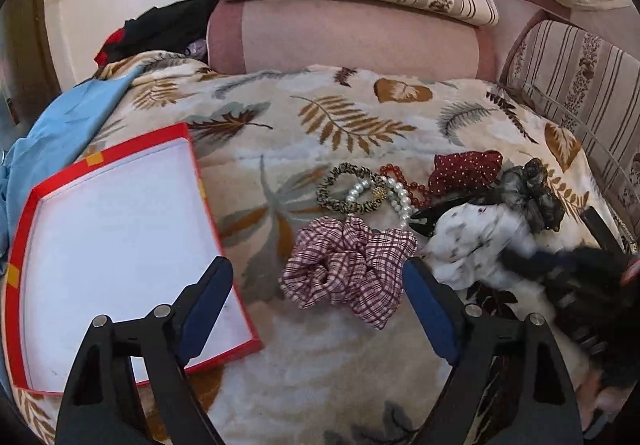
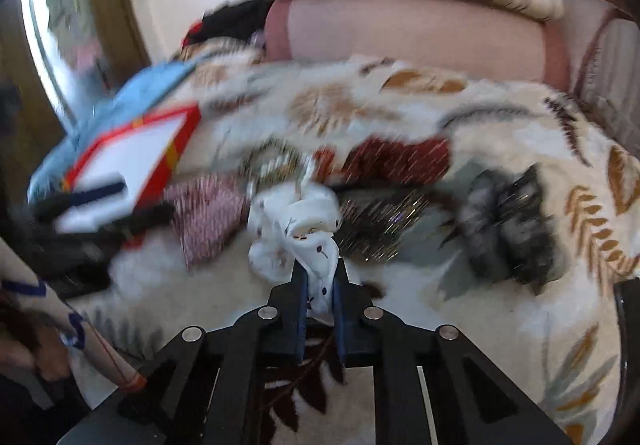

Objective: Organize jewelry
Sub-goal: 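Grasp the white polka-dot scrunchie with right tool while left tool grasps red plaid scrunchie, then carry both held scrunchies with both tools over the red-rimmed tray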

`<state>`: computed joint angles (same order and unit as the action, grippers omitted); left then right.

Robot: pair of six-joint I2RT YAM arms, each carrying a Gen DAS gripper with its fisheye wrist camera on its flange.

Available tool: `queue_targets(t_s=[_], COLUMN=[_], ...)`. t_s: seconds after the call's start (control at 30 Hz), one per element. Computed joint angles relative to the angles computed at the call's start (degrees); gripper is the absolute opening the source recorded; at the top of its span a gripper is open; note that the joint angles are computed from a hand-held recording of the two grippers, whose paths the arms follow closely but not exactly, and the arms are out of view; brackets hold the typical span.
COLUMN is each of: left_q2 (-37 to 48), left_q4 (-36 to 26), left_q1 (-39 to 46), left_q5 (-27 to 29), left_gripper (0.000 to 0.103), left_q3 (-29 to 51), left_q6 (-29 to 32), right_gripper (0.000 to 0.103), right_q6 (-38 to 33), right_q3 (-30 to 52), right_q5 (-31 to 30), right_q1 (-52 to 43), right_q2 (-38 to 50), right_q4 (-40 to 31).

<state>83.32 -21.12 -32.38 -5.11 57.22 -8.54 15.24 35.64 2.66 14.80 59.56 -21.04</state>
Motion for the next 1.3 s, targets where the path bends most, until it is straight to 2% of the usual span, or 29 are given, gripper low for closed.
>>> queue_targets(t_s=[0.17,0.2,0.23,0.3,0.37,0.43,0.47,0.53,0.6,0.67,0.73,0.8,0.83,0.9,0.97,1.07,1.17,1.3], left_q2=[6.7,7.9,9.8,12.6,12.9,11.7,10.5,9.0,6.6,4.7,3.4,2.9,2.8,2.7,2.3,1.0,0.2,-0.3], left_q4=[-1.0,-0.8,-1.3,-1.7,0.0,1.4,2.3,2.7,3.9,4.5,5.1,5.2,5.1,5.1,5.4,6.2,6.7,6.8], left_q1=[-2.0,-2.8,-3.7,-4.5,-4.9,-4.9,-4.5,-3.8,-2.7,-1.6,-0.8,-0.5,-0.5,-0.4,-0.3,0.0,-0.1,0.0], left_q5=[-0.3,-1.5,-2.9,-4.1,-5.9,-6.0,-5.1,-4.1,-2.8,-1.1,-0.4,0.0,0.1,0.5,0.6,1.0,0.8,0.6], left_gripper=[0.085,0.075,0.060,0.042,0.036,0.018,0.016,0.015,0.015,0.015,0.015,0.015,0.015,0.015,0.015,0.015,0.015,0.015], left_q3=[4.2,4.8,5.9,7.2,6.3,5.0,4.0,3.3,2.0,1.2,0.7,0.6,0.7,0.5,0.2,-0.8,-1.2,-1.3], left_q6=[0.3,0.4,0.7,0.9,0.8,1.4,1.1,0.8,0.6,0.2,0.0,-0.2,-0.3,-0.3,0.1,0.2,0.4,0.3], right_gripper=[0.011,0.011,0.011,0.011,0.011,0.011,0.011,0.024,0.057,0.070,0.070,0.068,0.063,0.011,0.011,0.010,0.010,0.010], right_q6=[2.3,2.6,2.9,3.2,3.4,3.4,3.4,3.2,2.8,1.6,0.5,-0.5,-0.7,-1.3,-0.8,-0.3,1.5,2.9], right_q3=[-2.1,-2.3,-2.4,-2.3,-2.1,-1.9,-1.7,-1.1,-1.5,-1.4,-1.4,-1.0,-0.7,0.9,0.1,-1.3,-2.9,-3.9], right_q5=[-4.3,-5.4,-6.2,-7.1,-7.0,-7.4,-7.5,-7.9,-9.9,-7.9,-4.0,-0.1,0.5,-0.6,-0.6,-1.5,-7.9,-12.5], right_q1=[-6.0,-7.1,-8.0,-9.0,-8.9,-8.5,-8.2,-7.6,-7.4,-4.3,-0.8,2.2,2.6,2.3,1.7,-0.3,-4.8,-8.1], right_q2=[-8.1,-8.9,-9.5,-10.5,-11.2,-10.8,-10.5,-9.0,-8.2,-7.5,-6.8,-3.6,-1.7,4.4,4.9,-0.9,-6.3,-9.7], right_q4=[-0.9,-0.9,-0.8,-0.6,-0.4,-0.4,-0.6,-1.3,-0.6,-0.5,0.0,1.0,1.5,1.3,1.6,1.9,2.8,3.6])
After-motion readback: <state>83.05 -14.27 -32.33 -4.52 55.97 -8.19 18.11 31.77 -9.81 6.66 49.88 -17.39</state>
